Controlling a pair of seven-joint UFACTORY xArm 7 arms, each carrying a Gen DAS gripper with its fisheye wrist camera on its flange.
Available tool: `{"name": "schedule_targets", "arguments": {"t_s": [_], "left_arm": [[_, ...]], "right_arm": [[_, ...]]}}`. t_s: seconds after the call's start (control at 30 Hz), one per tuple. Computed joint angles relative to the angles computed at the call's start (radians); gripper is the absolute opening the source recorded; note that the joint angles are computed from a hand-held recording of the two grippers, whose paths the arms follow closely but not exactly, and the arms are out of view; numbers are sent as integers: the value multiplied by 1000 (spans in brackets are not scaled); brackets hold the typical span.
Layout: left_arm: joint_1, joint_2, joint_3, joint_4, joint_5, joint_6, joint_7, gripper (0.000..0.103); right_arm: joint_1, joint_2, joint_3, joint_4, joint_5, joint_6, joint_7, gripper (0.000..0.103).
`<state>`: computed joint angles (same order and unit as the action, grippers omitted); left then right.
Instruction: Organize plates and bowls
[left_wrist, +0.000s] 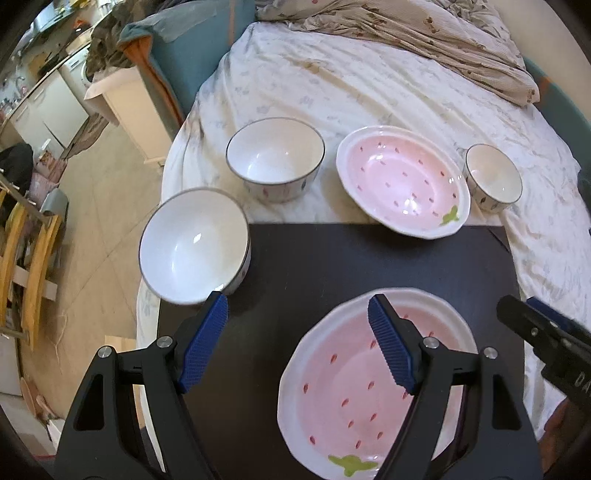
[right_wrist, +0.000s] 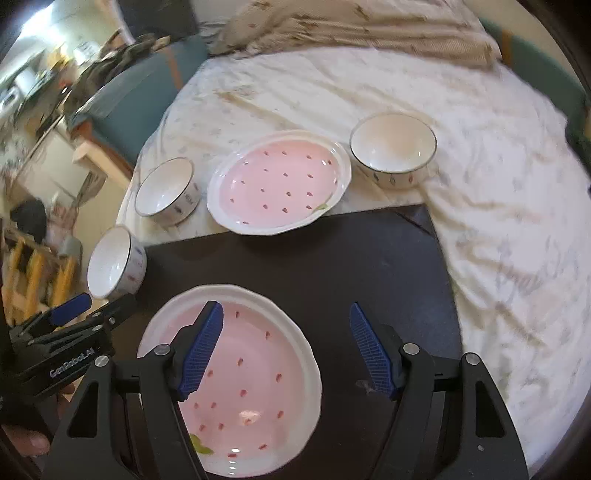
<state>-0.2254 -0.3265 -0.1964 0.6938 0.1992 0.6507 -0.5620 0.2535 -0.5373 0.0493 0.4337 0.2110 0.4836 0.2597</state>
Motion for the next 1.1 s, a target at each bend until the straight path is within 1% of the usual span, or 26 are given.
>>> {"name": "schedule_targets", "arguments": {"t_s": [0.07,0.1,0.2,0.33,0.43,0.53,0.63,0.73,0.8,0.87,0.93,0.97,1.03,1.07,1.1], "left_arm": [[-6,37,14,39,-24,20,28,76],[-7,53,19,55,-32,29,41,76],[-7,94,23,90,-19,39,78,76],[8,146,25,115,35,16,62,76],[13,172,35,110,44,-17,43,76],[16,210,33,125,92,-11,8,76],[7,230,46,136,67,-13,22,76],[1,236,52,140,55,-15,40,76],[0,242,53,143,63,-15,41,76],[-1,249,56,150,61,-10,48,76],[0,253,60,153,57,-8,48,76],[1,250,62,151,52,-8,47,76],[3,248,65,148,41,-8,47,76],[5,246,67,145,39,-9,46,76],[7,245,67,143,38,-8,45,76]], "right_arm": [[50,41,-78,22,100,-3,-45,74],[55,62,-94,33,130,-6,-62,74],[30,127,-100,66,169,-6,-85,74],[-2,231,-110,119,226,-10,-133,74],[-8,304,-128,167,328,-13,-219,74],[-27,374,-128,221,426,-7,-294,74],[-54,464,-125,301,554,34,-361,74],[-91,542,-98,359,625,41,-403,74],[-117,578,-75,383,644,45,-410,73],[-140,608,-50,400,643,40,-392,73],[-164,636,-27,423,633,57,-376,63],[-176,649,-17,433,632,67,-374,61],[-195,672,1,451,630,78,-381,48],[-196,674,8,450,609,63,-371,46],[-196,678,12,455,580,52,-358,31]]}}
